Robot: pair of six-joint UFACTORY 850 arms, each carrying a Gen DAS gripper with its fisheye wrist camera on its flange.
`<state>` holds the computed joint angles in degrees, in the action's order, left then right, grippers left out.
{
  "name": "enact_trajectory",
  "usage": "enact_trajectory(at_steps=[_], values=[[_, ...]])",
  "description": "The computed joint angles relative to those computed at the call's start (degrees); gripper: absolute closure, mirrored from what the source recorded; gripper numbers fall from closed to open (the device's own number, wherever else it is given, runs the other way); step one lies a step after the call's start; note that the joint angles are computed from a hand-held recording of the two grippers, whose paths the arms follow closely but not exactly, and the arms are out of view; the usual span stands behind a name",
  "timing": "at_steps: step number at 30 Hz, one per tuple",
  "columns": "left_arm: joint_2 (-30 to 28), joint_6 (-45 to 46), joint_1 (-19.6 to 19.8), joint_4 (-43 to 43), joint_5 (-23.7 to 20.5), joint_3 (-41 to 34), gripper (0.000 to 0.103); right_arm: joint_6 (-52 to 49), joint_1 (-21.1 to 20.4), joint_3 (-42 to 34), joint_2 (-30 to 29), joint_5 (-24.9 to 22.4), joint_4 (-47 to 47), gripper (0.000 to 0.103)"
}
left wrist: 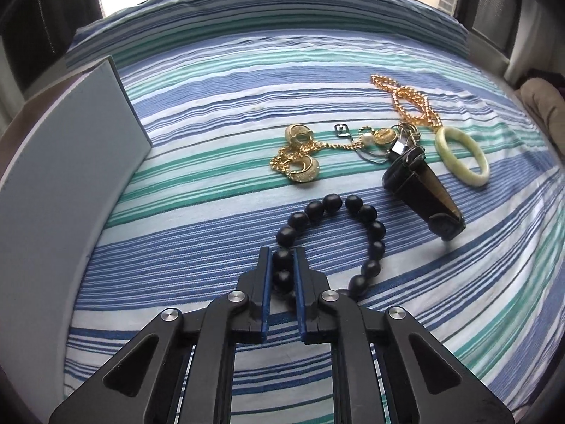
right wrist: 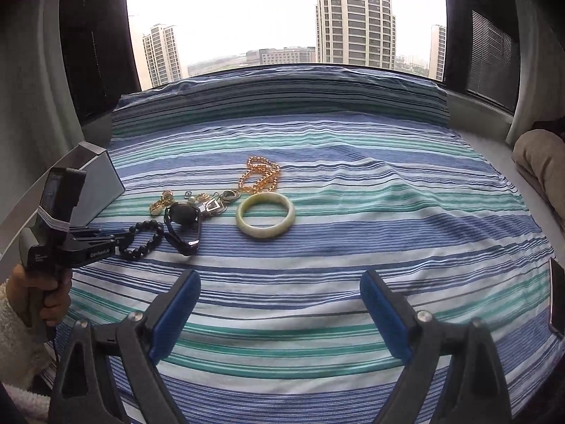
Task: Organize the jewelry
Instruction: 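Grasp the black bead bracelet with the left tool, then grasp the pale jade bangle with the right tool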
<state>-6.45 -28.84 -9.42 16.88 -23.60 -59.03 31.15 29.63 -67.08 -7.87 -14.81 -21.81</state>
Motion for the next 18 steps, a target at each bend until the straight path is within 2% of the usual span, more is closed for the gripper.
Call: enact_trajectory(at_steps=[3, 9, 10, 11, 13, 14, 16, 18], values=[[1.79, 3.99, 1.61, -7.85, 0.04, 1.28, 0.093, -6.75, -0.77, -0.62, -0.79, -0.72, 8.14, 0.009], [5.97, 5.41, 4.2, -11.96, -0.78, 4.6, 0.093, -27.08, -3.79, -6.24, -6.24, -4.73, 30.99, 0.01], [6.53, 5.39, 4.58, -12.32, -1.03, 5.13, 0.093, -28.46, -4.29, -7.92, -7.82, -5.72, 32.58, 0.013], [7.09, 5.1, 4.87, -12.31, -1.29, 5.68, 0.093, -29.13, -4.7, -9.77, -9.51, -6.71, 33.31, 0.029], [8.07, 4.22, 5.29, -11.98, -1.58, 6.8, 0.093, -32.44, -5.91, -14.36, -13.53, -10.14, 38.03, 0.049], [8.5, 3.95, 5.47, -11.96, -1.66, 7.3, 0.093, -34.07, -6.62, -16.93, -15.7, -12.24, 41.03, 0.055], [9.2, 2.97, 5.68, -11.41, -1.63, 8.22, 0.093, -33.69, -7.48, -22.27, -20.09, -15.89, 43.22, 0.056], [9.41, 2.45, 5.89, -11.26, -1.61, 8.77, 0.093, -30.4, -7.28, -27.84, -24.31, -18.52, 39.95, 0.058]])
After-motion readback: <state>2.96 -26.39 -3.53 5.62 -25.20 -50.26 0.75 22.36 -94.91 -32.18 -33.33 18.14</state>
